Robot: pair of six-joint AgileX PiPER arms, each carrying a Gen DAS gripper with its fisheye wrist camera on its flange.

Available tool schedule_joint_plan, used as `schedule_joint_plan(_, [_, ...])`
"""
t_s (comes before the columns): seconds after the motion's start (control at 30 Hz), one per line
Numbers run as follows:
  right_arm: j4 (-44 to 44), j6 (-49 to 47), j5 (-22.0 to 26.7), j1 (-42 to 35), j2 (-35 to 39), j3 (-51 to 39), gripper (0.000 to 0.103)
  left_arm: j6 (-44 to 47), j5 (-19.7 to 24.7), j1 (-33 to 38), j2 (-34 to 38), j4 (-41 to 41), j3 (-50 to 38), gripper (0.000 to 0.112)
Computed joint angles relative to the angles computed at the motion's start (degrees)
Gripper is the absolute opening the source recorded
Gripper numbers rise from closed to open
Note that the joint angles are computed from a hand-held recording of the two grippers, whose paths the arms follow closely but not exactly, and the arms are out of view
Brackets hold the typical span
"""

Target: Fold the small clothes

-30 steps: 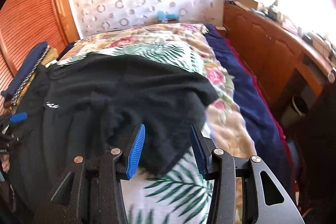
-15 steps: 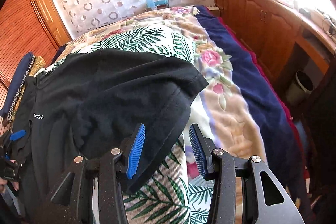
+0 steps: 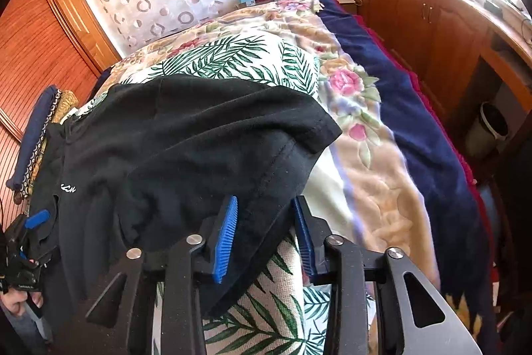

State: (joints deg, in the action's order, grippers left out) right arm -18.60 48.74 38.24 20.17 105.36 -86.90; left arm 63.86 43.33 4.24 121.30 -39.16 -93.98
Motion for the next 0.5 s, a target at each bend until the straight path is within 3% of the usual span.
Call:
schedule_joint_plan(0.17, [-4.0, 2.5, 3.5, 1.4, 0.6, -2.3, 0.006, 6.3, -1.9, 0.9, -3.2, -12.5, 1.8, 0.103])
schedule_joint_plan(0.4, [-15.0, 8.9, 5.3, 6.3, 0.3, -4.6, 0.004, 11.1, -4.0, 0.2, -5.8, -19.0, 1.9, 0.103])
schedule_joint_plan(0.5, [-17.4, 9.1, 5.1, 8.6, 0.4, -6.2, 0.003, 12.9, -1.9, 1.3, -5.9, -19.9, 1.3, 0.103])
